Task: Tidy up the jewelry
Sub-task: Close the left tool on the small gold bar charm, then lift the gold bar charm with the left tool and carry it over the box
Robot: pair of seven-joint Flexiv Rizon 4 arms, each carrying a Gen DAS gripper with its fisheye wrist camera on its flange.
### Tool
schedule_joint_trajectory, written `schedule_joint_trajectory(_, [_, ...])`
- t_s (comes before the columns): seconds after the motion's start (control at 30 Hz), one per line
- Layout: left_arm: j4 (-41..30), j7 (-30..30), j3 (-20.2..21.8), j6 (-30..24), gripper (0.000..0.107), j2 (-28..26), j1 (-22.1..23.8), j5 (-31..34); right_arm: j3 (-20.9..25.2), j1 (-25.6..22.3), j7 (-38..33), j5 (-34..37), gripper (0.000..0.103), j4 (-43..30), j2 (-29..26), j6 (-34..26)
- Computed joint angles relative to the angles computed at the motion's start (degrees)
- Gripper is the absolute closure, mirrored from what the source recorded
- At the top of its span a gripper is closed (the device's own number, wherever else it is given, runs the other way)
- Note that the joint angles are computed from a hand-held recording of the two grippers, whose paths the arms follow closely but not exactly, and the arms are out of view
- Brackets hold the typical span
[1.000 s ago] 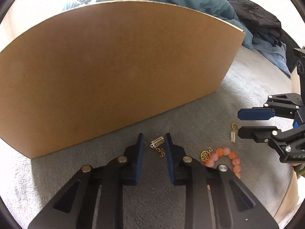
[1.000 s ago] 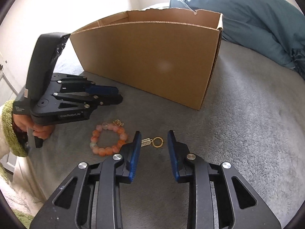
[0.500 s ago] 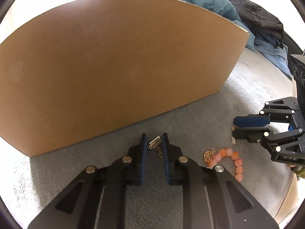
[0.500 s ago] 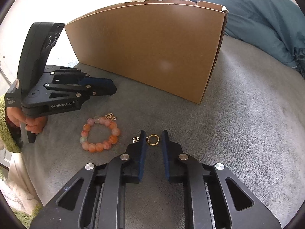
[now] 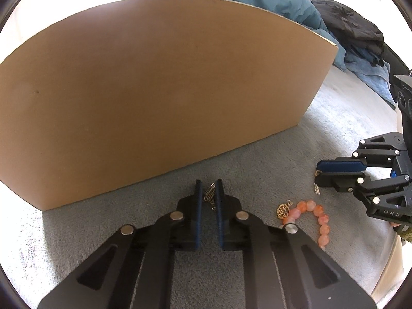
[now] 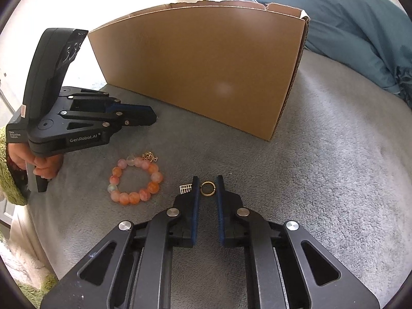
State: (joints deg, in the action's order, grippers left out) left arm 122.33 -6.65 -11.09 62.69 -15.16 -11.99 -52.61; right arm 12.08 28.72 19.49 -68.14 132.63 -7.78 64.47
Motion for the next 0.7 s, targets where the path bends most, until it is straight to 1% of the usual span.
schedule_joint_trajectory(0.13, [0.02,0.47,0.02,-0.39,0.102,0.31,0.17,-0.66,0.03,-0.32,0.90,-0.64,0.093,0.65,0.86,0.26])
schedule_joint_trajectory(0.37, [0.37,2.08,0.25,-1.16,0.104,1.31,-0.04,-2.62,1.00,-1.03,2.12,-0.48,0.093,2.28,3.11,-0.43])
schedule_joint_trajectory(0.7, [2.26,5.34,2.27,-3.23,0.104,4.97,-0.36,-5.73,3.53,-0.04,2.43,1.67,0.093,2.92,6.65,-4.98])
